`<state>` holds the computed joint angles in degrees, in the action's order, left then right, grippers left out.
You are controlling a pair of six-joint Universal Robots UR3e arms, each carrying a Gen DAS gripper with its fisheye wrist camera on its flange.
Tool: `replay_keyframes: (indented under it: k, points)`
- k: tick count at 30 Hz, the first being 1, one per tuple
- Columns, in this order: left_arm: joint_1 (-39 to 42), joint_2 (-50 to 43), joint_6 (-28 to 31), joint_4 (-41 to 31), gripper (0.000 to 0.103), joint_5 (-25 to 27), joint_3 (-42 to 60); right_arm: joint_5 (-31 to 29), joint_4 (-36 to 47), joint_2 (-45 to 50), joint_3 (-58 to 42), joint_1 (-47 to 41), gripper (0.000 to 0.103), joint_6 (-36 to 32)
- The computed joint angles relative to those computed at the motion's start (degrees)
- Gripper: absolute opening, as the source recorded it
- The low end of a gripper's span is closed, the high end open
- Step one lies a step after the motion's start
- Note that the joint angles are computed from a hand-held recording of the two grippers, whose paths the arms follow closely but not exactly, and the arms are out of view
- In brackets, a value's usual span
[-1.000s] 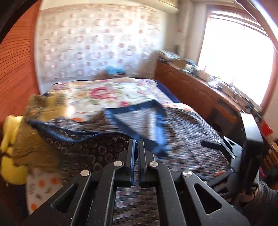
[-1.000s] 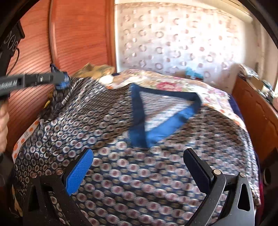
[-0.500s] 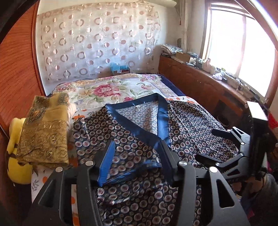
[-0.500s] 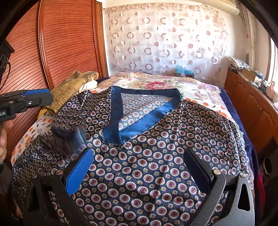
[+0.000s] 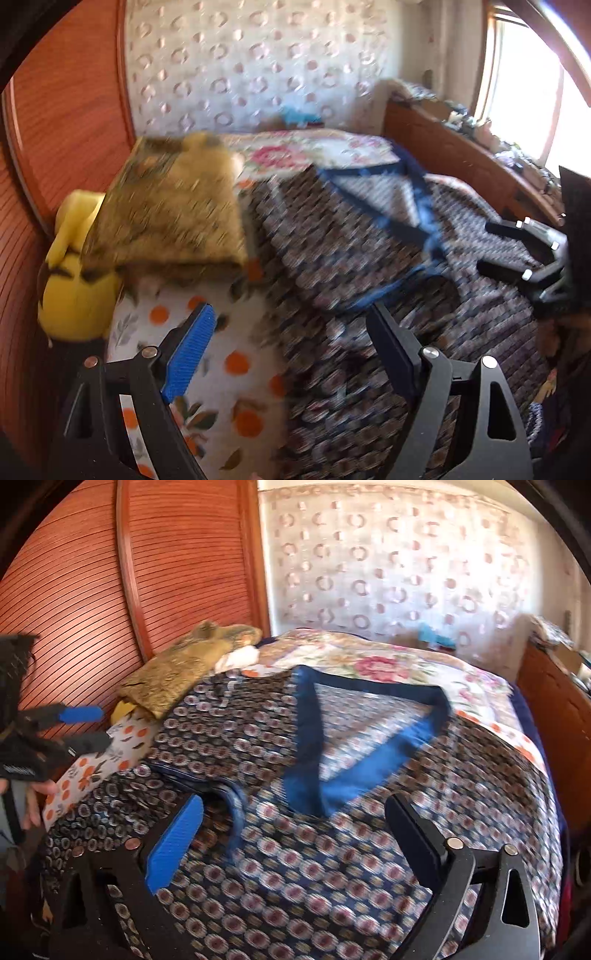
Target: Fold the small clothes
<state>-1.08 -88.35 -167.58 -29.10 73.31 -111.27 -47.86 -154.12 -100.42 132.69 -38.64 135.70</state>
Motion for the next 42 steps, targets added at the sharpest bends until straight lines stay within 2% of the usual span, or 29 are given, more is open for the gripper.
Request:
replay_keyframes:
  k: [2, 6, 9, 14, 19, 22, 24, 25, 29, 33, 35, 38, 40, 42]
  points:
    - [1.18, 0.79, 0.82, 0.36, 0.084, 0.47, -2.89, -0.25, 0.89, 3.0, -3.0, 2.94, 0.09, 0.02]
    - [2.37, 2.48, 2.72, 0.99, 0.084, 0.37, -8.24, -2.7, -0.41, 10.4, -9.52, 10.98, 0.071, 1.53]
    - [3.41, 3.8, 3.71, 1.3, 0.084, 0.19, -11.2, -4.46, 0.34, 16.45, -15.46, 16.24, 0.063, 1.65]
    - [5.13, 4.33, 4.52, 2.24, 0.084, 0.44, -13.41, -8.22, 2.85, 25.66, -25.42, 23.71, 0.055, 2.72]
    - [7.62, 5.4, 5.39, 1.93, 0.084, -1.59, -14.59, -13.38, 4.35, 34.12, -35.66, 29.63, 0.046, 5.85]
    - [7.59, 4.47, 5.34, 2.05, 0.084, -1.61, -14.09, -17.78, 3.83, 38.43, -40.6, 31.94, 0.027, 7.05]
    - [7.16, 4.12, 5.34, 2.65, 0.084, -1.13, -14.06, -19.49, 3.12, 40.26, -43.12, 32.82, 0.008, 7.75]
    - [6.91, 3.78, 5.35, 3.05, 0.084, -0.85, -13.95, -19.62, 2.41, 40.74, -43.89, 32.84, 0.006, 8.41]
    - [7.11, 4.0, 5.55, 3.8, 0.084, -1.05, -14.56, -18.38, -0.94, 41.24, -46.72, 29.72, 0.003, 13.72]
    - [6.9, 4.01, 5.29, 4.35, 0.084, -0.77, -14.84, -24.25, -3.2, 44.07, -51.54, 27.42, 0.003, 20.3]
    - [6.91, 3.99, 4.95, 4.14, 0.084, -0.85, -14.68, -24.62, -0.74, 46.21, -54.93, 26.17, 0.004, 21.38]
    - [7.54, 4.86, 4.37, 2.55, 0.084, -2.54, -14.48, -28.59, -0.16, 50.22, -59.54, 26.6, 0.017, 22.16]
    - [7.65, 6.29, 4.44, 1.94, 0.084, -3.83, -14.98, -28.83, -1.13, 50.9, -59.95, 26.75, 0.022, 22.75]
    - [7.31, 8.34, 4.81, 1.91, 0.084, -4.73, -15.91, -28.07, -0.98, 51.05, -60.18, 26.6, 0.034, 23.43]
